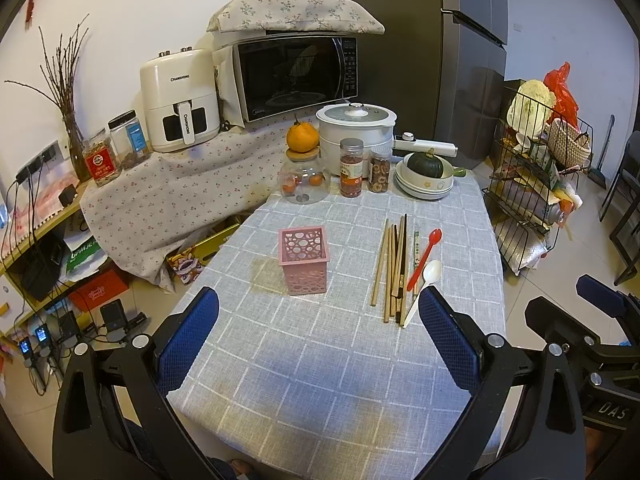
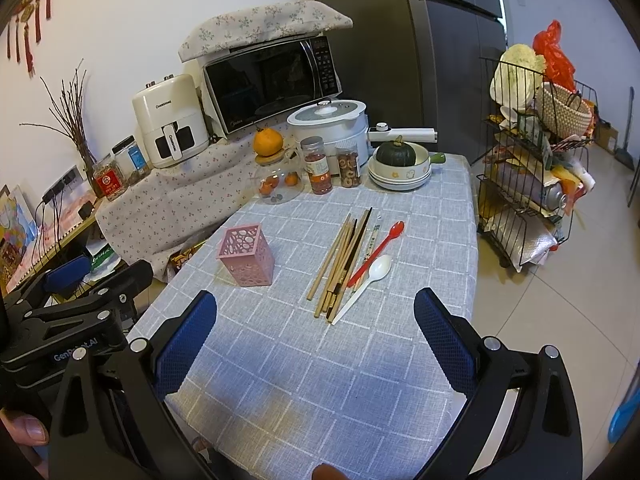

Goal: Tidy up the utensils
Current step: 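Grasp the white spoon with the right tool while the left tool grasps a wooden chopstick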

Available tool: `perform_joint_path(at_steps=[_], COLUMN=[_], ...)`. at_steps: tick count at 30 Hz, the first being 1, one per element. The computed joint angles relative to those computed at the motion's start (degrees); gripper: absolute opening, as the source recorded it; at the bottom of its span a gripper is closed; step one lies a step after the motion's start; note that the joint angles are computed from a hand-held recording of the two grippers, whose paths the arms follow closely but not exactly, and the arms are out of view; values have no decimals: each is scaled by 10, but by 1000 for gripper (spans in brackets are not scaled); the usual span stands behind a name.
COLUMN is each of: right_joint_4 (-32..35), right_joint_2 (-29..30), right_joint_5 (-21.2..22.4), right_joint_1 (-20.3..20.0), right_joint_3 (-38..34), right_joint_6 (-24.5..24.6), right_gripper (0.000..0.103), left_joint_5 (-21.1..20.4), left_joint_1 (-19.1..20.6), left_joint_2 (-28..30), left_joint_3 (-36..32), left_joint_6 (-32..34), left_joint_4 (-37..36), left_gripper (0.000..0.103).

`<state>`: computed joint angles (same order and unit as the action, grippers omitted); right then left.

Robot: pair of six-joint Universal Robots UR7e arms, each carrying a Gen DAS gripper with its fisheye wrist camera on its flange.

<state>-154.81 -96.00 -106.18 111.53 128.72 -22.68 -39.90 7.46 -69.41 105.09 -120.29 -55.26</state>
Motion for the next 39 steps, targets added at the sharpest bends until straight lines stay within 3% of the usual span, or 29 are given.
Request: perform_joint_path(at_steps=[6, 9, 13, 15, 21, 27, 33, 36, 39], right_joint_4=[-7, -6, 82, 147, 237, 290, 316, 309, 316], right_joint_2=[4, 35, 112, 148, 222, 291, 345, 363, 371], right_joint_5=[-4, -11, -37, -23, 12, 34, 58, 38, 37], right_joint_1=[-1, -15, -51, -77, -121, -151, -175, -178, -182], right_joint_3=[-1, -19, -91, -139, -229, -302, -356, -370, -380], right_joint_6=[-4, -9, 59, 116, 207, 270, 306, 315, 315], right_gripper=[96, 96, 96, 96, 96, 91, 82, 82, 82], left_joint_5=[-1, 15, 36, 43, 44, 23, -10, -35, -57], left_joint_1=[2, 15, 67, 100, 185, 272, 351, 384, 412], left_joint_2=[2, 0, -7, 1, 27, 66, 127, 148, 168], left_joint_3=[0, 3, 8, 0, -12, -35, -85, -102, -126], left_joint_6=[7, 35, 138, 202, 363, 467, 552, 588, 610], left_joint_4=[-9, -34, -120, -163, -313, -417, -460, -494, -506], left_gripper=[96, 96, 96, 96, 96, 96, 95, 85, 66])
